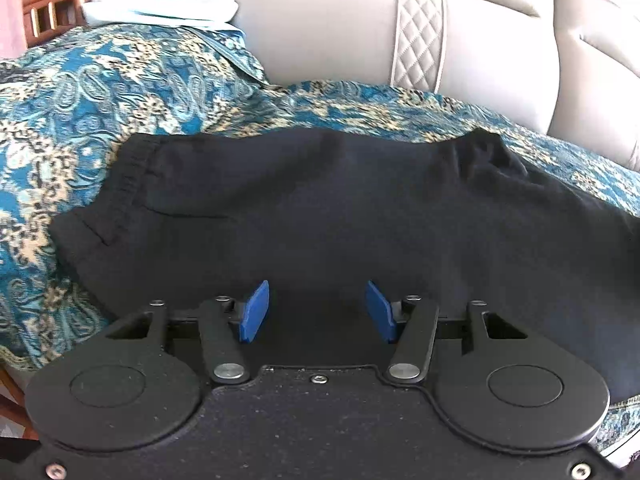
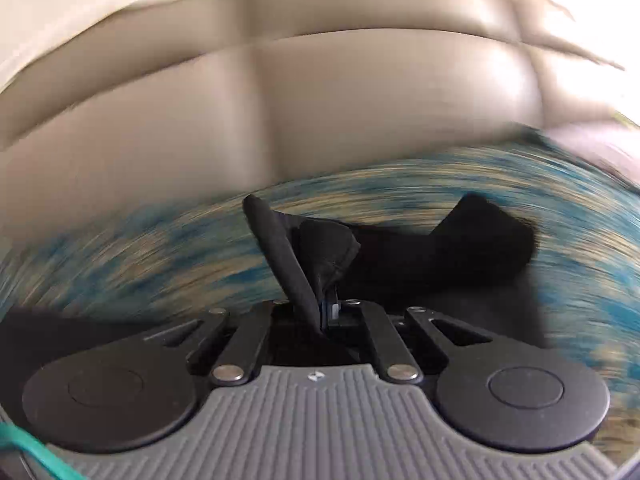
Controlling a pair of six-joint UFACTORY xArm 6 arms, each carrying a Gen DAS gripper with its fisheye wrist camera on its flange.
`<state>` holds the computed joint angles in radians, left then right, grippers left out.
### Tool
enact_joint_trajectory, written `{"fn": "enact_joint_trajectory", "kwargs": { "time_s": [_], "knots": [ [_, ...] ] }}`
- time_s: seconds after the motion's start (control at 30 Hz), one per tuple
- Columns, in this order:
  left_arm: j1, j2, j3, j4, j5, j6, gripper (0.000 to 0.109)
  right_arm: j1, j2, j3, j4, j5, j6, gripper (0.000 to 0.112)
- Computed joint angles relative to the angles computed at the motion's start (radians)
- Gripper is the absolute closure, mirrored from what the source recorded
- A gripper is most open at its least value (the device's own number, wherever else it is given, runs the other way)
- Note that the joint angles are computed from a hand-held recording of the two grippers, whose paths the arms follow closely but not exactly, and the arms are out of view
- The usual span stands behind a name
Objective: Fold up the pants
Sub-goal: 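Lift the gripped end with the right gripper, fold it over, and open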
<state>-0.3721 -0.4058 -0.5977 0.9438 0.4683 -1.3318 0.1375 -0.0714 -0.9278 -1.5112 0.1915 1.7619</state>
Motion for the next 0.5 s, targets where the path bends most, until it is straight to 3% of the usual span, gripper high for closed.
{"fn": "enact_joint_trajectory", "kwargs": {
  "time_s": [0.17, 0.3, 0.4, 0.43, 0.5],
  "knots": [
    [0.019, -0.074, 0.050, -0.035, -0.008, 0.006, 0.056, 0.209, 0.077, -0.072, -0.113, -0.049, -0.075, 0.107],
    [0.028, -0.102, 0.078, -0.083, -0.023, 0.029, 0.056, 0.291, 0.078, -0.045, -0.069, -0.101, -0.201, 0.106],
    [0.026, -0.109, 0.088, -0.103, -0.029, 0.035, 0.056, 0.327, 0.060, -0.016, -0.146, -0.100, -0.212, 0.104],
    [0.025, -0.109, 0.089, -0.112, -0.034, 0.039, 0.056, 0.329, 0.051, -0.010, -0.194, -0.107, -0.186, 0.101],
    [0.020, -0.106, 0.088, -0.124, -0.045, 0.041, 0.056, 0.316, 0.032, 0.002, -0.239, -0.155, -0.171, 0.073]
  ]
}}
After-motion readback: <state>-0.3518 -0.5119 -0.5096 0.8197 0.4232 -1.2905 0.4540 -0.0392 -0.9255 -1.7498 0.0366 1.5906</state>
